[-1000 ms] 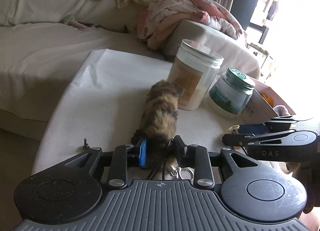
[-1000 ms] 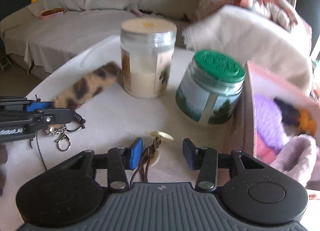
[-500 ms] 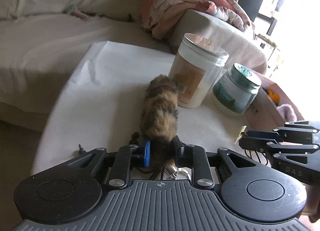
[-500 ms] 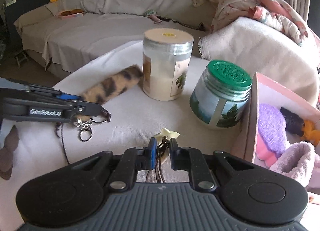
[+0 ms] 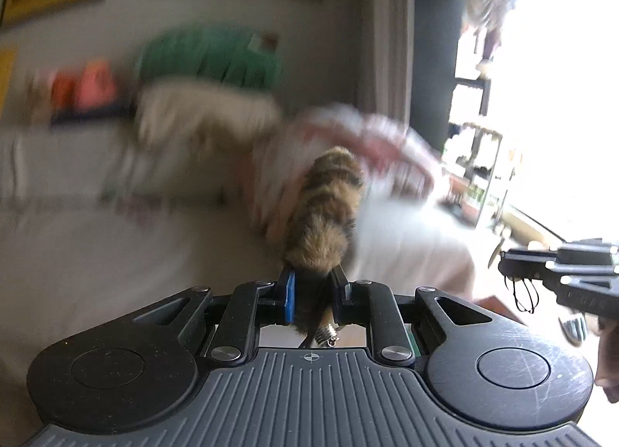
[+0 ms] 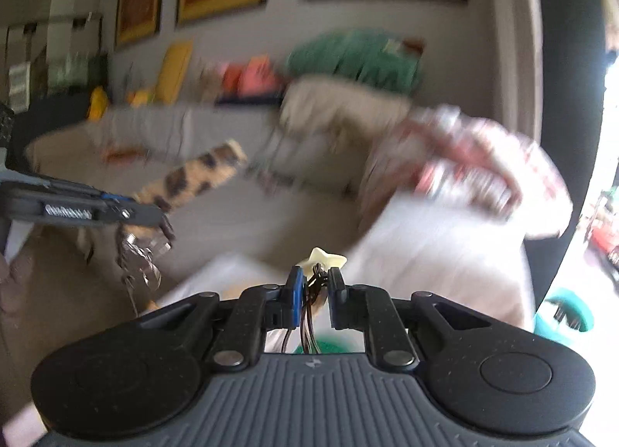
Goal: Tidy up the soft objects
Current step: 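Carry the fur keychain and star charm into the pink box and release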
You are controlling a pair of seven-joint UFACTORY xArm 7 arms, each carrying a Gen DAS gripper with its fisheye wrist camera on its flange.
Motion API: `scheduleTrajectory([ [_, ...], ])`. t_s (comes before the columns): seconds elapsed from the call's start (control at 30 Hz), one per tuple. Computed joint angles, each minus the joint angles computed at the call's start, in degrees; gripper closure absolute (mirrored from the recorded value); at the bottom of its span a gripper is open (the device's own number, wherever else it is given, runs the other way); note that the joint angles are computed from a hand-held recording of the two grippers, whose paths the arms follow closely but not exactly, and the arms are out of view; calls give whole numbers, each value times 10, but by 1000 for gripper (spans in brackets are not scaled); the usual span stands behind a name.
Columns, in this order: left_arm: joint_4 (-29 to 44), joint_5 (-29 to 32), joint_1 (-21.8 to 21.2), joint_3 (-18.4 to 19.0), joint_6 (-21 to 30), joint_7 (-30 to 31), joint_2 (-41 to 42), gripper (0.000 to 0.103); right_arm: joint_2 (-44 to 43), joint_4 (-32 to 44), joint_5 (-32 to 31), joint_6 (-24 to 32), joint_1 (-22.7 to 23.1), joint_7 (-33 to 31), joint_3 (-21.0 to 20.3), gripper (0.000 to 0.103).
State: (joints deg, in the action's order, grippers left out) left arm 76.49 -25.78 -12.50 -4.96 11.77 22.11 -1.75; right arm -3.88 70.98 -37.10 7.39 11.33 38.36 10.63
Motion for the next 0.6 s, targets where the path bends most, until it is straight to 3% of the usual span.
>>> scheduleTrajectory([
  [0.17,224,100,-14,-17,33,-84,123,83,-23,19,8,-10,-39,-12,-24,90],
  [0.33,416,81,-14,-68,114,-124,254,83,-66,-29,-27,-25,-119,33,-15,90],
  [0.47,489,45,-29,-106,188,-136,327,82,-78,-71,66,-34,-114,-27,-47,90],
  [0.6,494,-1,-47,-130,240,-157,375,82,-78,-111,174,-39,-79,-116,-85,90],
])
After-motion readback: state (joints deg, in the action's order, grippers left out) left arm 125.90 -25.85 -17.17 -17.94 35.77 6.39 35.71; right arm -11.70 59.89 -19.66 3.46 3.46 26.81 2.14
